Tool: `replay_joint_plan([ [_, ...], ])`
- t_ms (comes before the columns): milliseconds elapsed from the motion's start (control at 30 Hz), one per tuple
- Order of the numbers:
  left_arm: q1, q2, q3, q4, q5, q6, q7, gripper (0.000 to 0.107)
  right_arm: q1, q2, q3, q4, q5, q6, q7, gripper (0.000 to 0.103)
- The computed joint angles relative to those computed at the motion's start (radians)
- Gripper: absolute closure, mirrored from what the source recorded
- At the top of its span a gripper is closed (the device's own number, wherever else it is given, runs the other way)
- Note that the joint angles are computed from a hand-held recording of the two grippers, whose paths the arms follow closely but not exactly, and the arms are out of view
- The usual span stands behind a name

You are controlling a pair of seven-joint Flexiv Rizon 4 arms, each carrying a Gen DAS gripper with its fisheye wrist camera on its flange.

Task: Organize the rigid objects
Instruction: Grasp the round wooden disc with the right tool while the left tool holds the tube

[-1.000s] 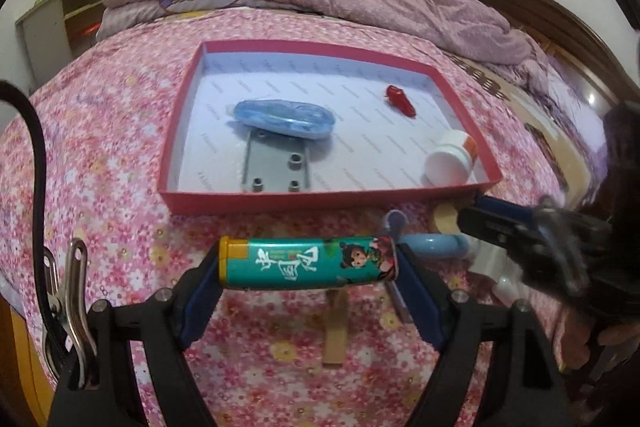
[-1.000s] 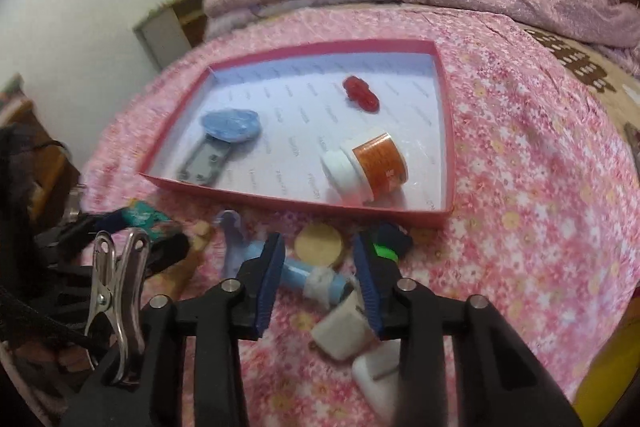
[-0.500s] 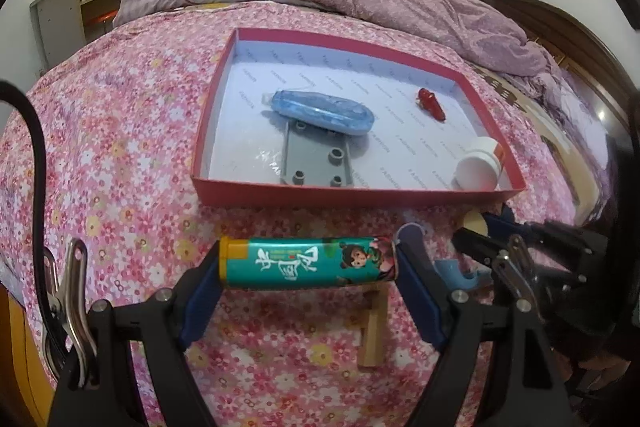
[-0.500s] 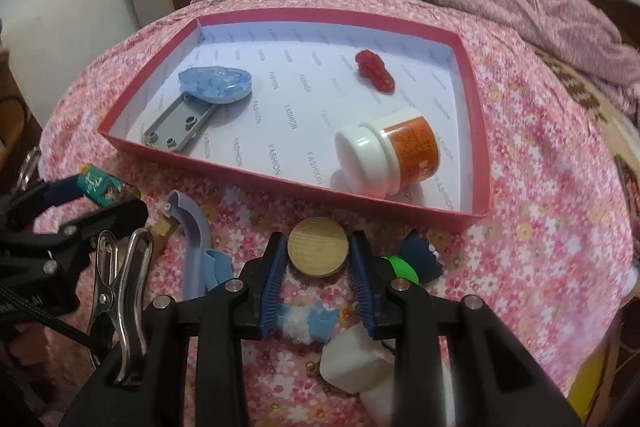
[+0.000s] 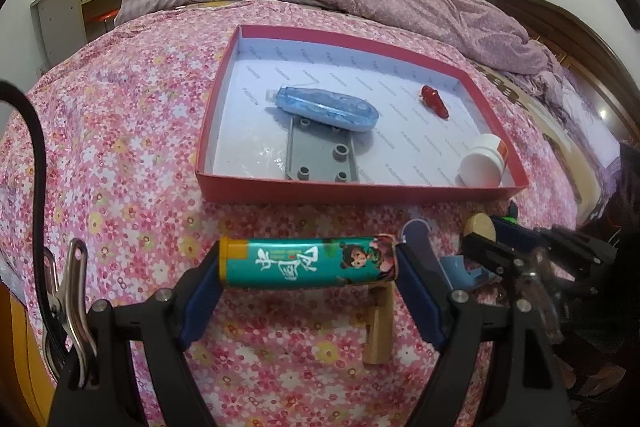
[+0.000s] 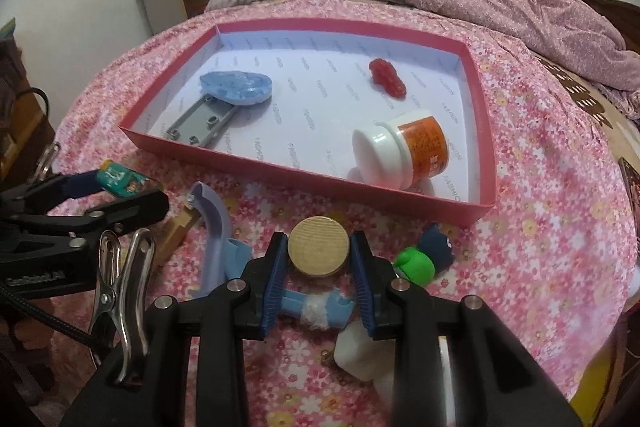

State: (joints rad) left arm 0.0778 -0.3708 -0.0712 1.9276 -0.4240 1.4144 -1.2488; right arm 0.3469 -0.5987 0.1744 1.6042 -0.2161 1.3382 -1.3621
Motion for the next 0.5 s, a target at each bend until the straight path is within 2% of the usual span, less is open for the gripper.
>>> replay_joint_plan([
  [300,0.02,0.01,-0.033,0.013,-0.033,0.022,0.025,0.023,-0.033,0.014,0.046,0.017,0.044,0.074,-0.03,0.071],
  [500,0.001,0.002,-0.013,-0.013,-0.015,0.014,0.016,0.023,-0.057,0.01,0.077,0.008,0.072,0.07,-0.044,0.071],
])
